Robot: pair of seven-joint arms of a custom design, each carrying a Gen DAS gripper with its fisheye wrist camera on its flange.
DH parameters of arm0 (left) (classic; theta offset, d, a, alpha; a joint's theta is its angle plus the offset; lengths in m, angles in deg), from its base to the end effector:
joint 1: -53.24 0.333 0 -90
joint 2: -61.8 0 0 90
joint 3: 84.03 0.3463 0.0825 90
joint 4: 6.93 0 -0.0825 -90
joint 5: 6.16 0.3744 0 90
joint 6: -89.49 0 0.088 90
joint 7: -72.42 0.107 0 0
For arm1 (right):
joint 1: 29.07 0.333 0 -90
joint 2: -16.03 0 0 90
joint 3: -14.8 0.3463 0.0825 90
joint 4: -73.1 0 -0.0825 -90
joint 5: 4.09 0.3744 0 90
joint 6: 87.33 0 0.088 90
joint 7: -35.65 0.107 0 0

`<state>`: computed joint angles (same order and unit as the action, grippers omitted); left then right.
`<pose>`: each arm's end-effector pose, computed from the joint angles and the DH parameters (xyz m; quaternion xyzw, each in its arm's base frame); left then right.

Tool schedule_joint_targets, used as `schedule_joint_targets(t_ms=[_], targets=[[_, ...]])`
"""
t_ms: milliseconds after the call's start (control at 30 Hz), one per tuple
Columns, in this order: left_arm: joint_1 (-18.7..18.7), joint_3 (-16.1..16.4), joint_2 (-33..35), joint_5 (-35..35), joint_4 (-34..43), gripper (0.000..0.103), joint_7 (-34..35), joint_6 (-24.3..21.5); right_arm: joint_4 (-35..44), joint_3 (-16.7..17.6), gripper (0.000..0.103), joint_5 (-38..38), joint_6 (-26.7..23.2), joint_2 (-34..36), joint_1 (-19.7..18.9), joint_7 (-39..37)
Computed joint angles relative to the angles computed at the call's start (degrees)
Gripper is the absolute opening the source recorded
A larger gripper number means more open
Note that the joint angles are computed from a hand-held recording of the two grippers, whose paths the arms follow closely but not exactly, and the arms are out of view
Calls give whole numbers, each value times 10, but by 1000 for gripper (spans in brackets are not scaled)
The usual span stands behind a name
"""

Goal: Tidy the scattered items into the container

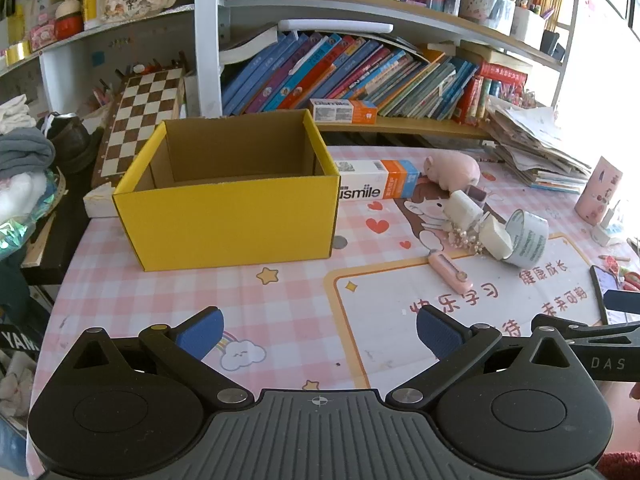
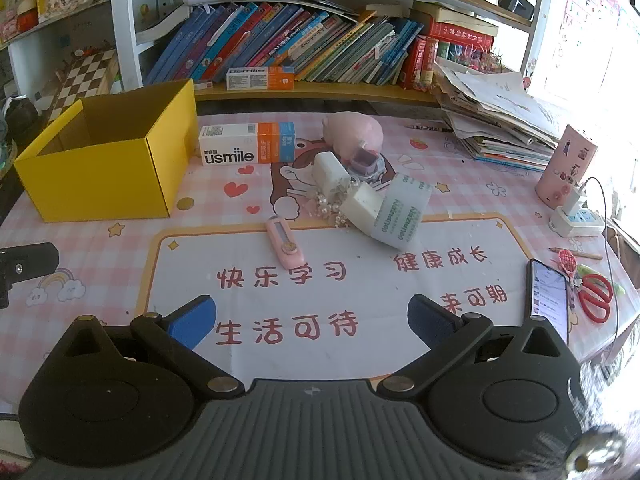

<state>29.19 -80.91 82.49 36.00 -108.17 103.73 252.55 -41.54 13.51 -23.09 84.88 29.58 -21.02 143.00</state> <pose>0.6301 -0.2844 0.4651 -0.6543 0.6437 -0.3038 0.2554 0.6344 0.1001 0.4647 -0.6951 0.6110 -0.2716 0.2641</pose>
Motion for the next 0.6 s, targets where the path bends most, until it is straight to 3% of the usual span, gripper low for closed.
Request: schedule_joint_targets(t_ms=[600], targets=[[3,5,4,-26,1,103,27,12,3,-10,103,-26,-1,1,10,23]])
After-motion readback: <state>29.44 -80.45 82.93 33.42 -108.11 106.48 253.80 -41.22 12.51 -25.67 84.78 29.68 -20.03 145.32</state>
